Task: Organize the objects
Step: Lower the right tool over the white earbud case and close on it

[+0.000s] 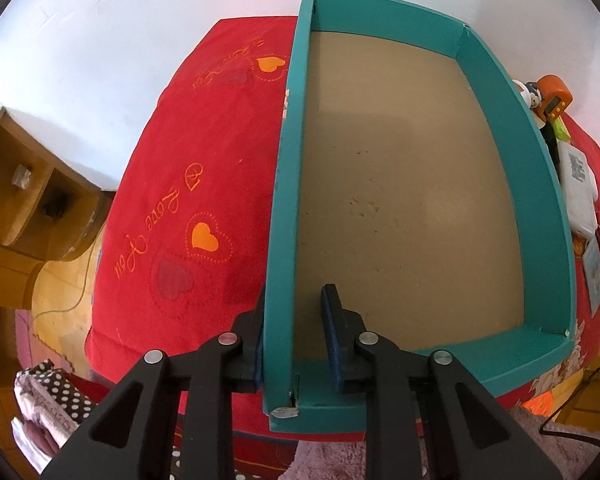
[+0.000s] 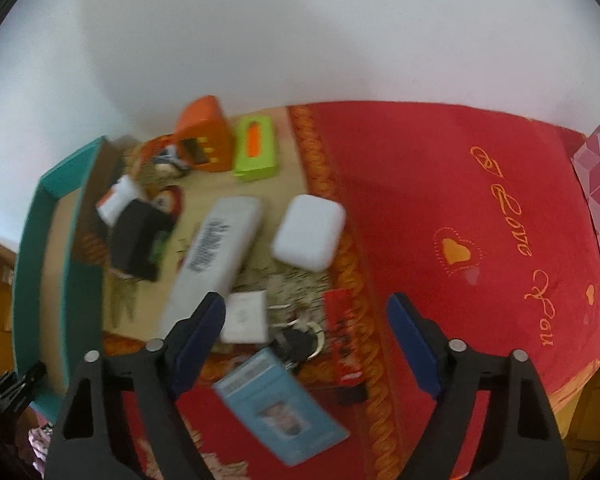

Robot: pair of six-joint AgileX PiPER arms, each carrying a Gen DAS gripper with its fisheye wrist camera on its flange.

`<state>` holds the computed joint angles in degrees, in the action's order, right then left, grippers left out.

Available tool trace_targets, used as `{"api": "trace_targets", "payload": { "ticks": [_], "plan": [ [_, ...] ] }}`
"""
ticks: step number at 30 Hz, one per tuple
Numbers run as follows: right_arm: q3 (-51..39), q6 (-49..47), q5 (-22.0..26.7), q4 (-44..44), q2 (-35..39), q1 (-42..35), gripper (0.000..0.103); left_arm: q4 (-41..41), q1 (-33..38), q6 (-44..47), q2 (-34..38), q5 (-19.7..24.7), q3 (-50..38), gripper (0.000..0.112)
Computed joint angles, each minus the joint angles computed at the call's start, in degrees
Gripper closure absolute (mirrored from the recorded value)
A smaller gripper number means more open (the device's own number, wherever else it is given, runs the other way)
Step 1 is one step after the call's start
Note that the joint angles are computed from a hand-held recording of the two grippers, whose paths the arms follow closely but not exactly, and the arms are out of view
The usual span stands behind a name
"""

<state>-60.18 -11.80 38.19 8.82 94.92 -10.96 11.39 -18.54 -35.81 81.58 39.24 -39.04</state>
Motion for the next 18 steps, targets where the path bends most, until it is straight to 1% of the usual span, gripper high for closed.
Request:
{"api": "trace_targets", "payload": {
  "ticks": [4,6,18],
  "plan": [
    [-2.3,1.8,-0.9,-4.1,3.7,0.3,0.023,0.6,0.0,-0.4,0.7,0.1,-0.5,0.088],
    [-3.3,0.9,-1.2,-4.1,5.1,0.3,0.023,0.9,-0.3,-0.9,0.6,0.4,-0.5,0.088],
    [-6.3,2.8,-3.1,-7.8,9.9,1.8,0.023,1.2,-0.1,-1.2,0.7,0.3,-0.4,0.088]
  ]
}}
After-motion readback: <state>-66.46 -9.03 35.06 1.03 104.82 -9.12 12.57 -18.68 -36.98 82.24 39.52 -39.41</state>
